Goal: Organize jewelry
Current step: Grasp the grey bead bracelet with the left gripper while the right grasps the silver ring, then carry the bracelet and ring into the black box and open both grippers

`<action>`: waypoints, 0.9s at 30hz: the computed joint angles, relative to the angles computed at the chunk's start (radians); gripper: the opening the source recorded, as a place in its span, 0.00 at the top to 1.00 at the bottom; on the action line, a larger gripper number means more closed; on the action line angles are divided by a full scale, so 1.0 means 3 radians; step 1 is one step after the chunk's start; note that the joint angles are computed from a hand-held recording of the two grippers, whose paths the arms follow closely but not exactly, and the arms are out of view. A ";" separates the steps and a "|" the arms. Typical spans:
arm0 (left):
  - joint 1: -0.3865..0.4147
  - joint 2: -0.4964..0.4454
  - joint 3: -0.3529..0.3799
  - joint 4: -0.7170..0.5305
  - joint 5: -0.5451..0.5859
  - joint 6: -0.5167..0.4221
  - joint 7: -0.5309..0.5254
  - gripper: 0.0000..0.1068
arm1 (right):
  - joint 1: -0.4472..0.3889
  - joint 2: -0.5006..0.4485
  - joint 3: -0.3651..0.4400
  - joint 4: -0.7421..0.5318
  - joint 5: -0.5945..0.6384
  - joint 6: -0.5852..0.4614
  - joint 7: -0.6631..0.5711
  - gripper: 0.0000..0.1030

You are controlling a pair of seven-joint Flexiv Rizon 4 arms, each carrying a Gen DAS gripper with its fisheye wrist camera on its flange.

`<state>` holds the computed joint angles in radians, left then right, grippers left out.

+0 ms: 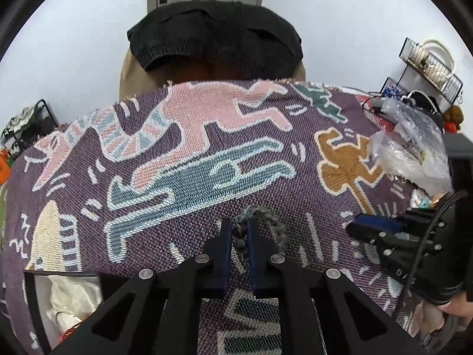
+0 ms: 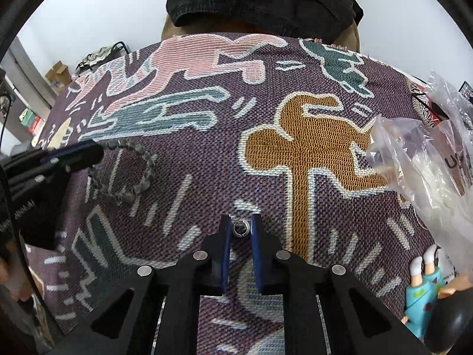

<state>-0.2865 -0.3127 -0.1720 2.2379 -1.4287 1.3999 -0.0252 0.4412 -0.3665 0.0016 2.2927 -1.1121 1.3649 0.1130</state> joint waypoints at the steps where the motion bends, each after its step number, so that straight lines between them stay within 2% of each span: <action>1: 0.0007 0.0042 0.0002 0.0019 -0.0028 -0.0027 0.0029 0.90 | 0.0009 0.0023 -0.0005 0.0015 -0.0024 -0.0005 0.0029 0.86; 8: -0.0024 0.0309 0.0110 0.0127 -0.0180 -0.0166 0.0216 0.91 | 0.0008 0.0205 0.0085 0.0010 -0.0287 -0.0129 0.0303 0.86; 15: -0.0022 0.0574 0.0247 0.0237 -0.0264 -0.0323 0.0337 0.91 | 0.0017 0.0349 0.0298 -0.0078 -0.0332 -0.0375 0.0391 0.86; 20: 0.0066 0.0772 0.0366 0.0329 -0.0245 -0.0496 0.0372 0.91 | 0.0119 0.0384 0.0425 -0.0201 -0.0224 -0.0586 0.0355 0.86; 27: 0.0246 0.0895 0.0491 0.0397 -0.0173 -0.0610 0.0394 0.91 | 0.0250 0.0310 0.0454 -0.0412 -0.0330 -0.0609 0.0447 0.86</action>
<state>-0.2128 -0.0442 -0.0247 2.3569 -1.4807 1.2169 0.0930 0.5161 -0.2735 0.1378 2.1690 -1.2111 1.1823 0.2472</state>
